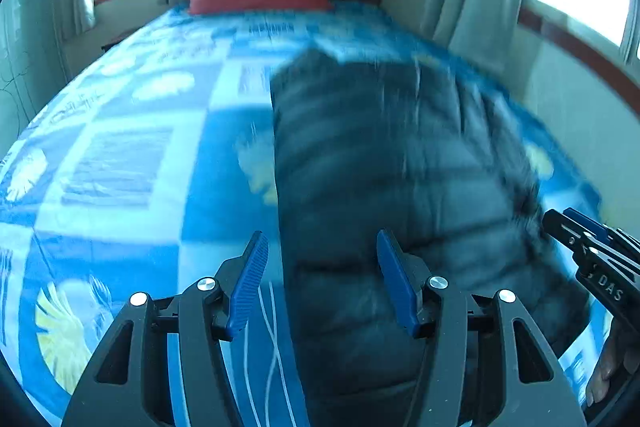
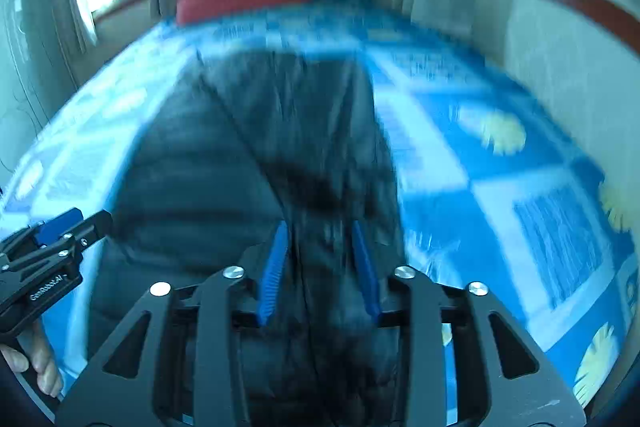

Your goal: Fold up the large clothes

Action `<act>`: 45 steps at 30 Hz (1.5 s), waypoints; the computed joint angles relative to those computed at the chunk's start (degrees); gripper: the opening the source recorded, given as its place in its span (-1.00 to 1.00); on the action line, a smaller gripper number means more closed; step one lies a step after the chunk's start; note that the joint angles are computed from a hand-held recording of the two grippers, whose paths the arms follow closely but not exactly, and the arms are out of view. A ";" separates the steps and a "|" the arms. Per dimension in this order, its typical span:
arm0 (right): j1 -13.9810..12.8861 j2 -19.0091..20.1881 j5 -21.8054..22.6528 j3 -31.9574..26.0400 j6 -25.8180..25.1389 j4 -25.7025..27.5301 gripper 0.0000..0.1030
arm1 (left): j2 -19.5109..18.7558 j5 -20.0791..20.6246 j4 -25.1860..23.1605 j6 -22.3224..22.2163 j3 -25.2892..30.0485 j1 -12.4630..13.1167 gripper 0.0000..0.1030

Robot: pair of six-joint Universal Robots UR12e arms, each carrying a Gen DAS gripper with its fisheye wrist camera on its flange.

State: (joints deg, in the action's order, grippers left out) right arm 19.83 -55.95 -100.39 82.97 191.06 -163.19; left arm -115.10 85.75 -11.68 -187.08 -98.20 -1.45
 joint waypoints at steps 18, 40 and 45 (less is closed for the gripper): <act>-3.21 12.10 8.18 -17.09 -2.45 12.11 -0.16 | -10.73 6.17 -10.17 2.14 16.36 -2.92 0.12; -3.01 13.56 7.28 -15.69 -0.94 5.90 -0.17 | -13.34 9.56 -7.22 1.20 16.69 -3.75 0.17; -2.87 13.52 6.58 -15.75 -1.32 6.04 -0.16 | -13.28 9.83 -7.48 1.42 16.71 -3.79 0.17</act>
